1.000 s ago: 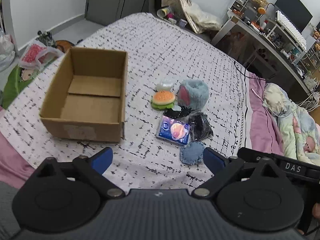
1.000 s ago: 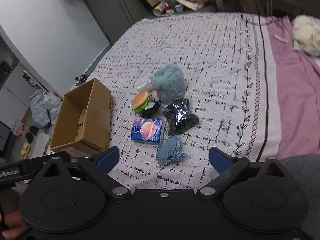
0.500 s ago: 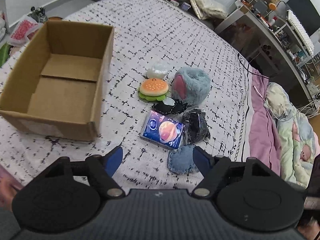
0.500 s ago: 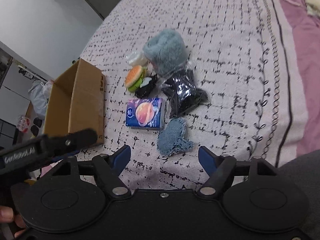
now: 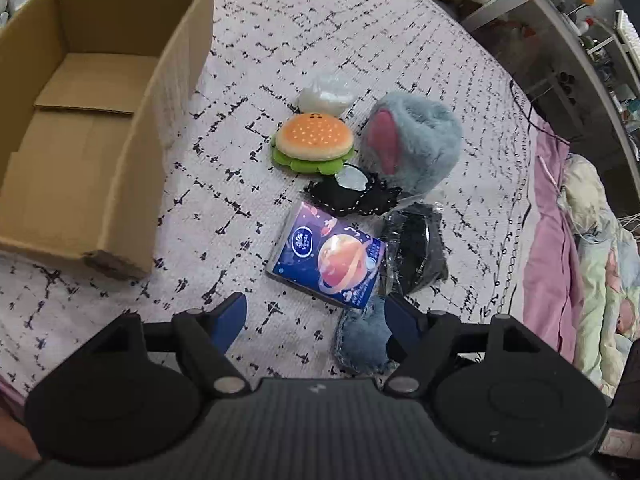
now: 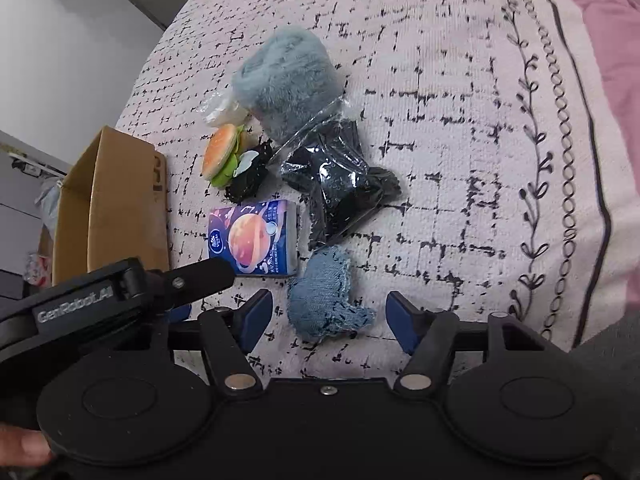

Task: Organize soft objects
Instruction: 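Lower the right tool to the small blue knitted plush while the left tool approaches the tissue pack, then close the right gripper on the blue knitted plush while the left gripper grasps the tissue pack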

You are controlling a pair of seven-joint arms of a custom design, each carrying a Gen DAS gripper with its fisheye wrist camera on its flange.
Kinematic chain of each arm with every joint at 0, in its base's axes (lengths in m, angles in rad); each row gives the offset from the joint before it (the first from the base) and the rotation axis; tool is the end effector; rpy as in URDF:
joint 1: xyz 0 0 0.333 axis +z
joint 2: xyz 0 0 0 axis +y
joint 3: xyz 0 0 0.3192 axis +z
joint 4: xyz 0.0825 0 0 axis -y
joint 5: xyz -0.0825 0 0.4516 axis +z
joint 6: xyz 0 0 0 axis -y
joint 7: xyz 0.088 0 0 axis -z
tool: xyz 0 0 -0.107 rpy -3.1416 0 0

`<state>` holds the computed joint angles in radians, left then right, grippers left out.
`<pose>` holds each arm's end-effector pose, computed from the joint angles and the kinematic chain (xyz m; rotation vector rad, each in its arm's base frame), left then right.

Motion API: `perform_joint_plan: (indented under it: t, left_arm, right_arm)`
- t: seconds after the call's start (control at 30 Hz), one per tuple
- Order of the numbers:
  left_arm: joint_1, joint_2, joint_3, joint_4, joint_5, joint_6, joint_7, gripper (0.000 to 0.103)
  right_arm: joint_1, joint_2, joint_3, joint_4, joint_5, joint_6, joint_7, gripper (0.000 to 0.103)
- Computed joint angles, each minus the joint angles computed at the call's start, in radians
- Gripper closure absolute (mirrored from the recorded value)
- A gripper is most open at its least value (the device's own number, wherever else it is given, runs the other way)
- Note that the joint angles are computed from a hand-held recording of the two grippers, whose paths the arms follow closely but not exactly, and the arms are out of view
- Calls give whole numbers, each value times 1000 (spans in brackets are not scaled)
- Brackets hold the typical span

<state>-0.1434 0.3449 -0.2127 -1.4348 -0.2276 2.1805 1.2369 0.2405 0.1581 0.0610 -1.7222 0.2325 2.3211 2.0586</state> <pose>0.7232 -0.2526 0.5349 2.2022 -1.9979 0.7357 0.6796 0.2133 0.5177 -1.5652 2.1451 0.0386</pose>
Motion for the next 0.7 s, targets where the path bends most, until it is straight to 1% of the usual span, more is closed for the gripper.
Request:
perform_joint_plan:
  t: [0.13,0.2,0.23,0.27,0.37,0.43,0.47,0.5,0.53,0.57,0.6,0.63,0.7]
  left_arm:
    - [-2,45,-2,44,-4,-19,-7,28]
    - [-2,67,-4,65,-11,-31,-15,28]
    - [-1,76,-6,71,-17,-31,-20,28]
    - [-1,81,-7,74,-21,-30,-26,28]
    - [-4,96,-9,77,-27,-12,-44,28]
    - [-6,103,-12,78,-35,-1,-59,28]
    - [-8,101,-13,72,-35,12,-65,33]
    - [-7,100,-15,69,-38,21,-63,43]
    - [-5,100,-19,68,-45,25,-59,49]
    - [-1,99,-24,65,-58,28,-58,61]
    - [4,98,-28,61,-75,30,-57,69]
    - [8,95,-31,53,-90,37,-56,73]
    - [14,81,-33,30,-110,55,-53,84]
  right_arm:
    - [-4,27,0,21,15,-10,5,45]
    - [-7,42,4,33,32,-15,-12,49]
    - [-10,50,6,40,44,-21,-22,54]
    - [-12,55,8,45,55,-27,-29,64]
    - [-18,60,13,43,97,-18,-56,82]
    - [-18,56,12,33,104,4,-58,83]
    - [-18,54,12,28,111,11,-57,84]
    - [-19,51,12,23,118,21,-57,84]
    - [-19,48,11,17,118,30,-58,85]
    - [-18,46,11,14,116,37,-58,86]
    - [-17,42,11,9,116,46,-60,86]
    - [-15,37,11,1,113,56,-59,86]
    - [-13,30,12,-9,114,78,-61,87]
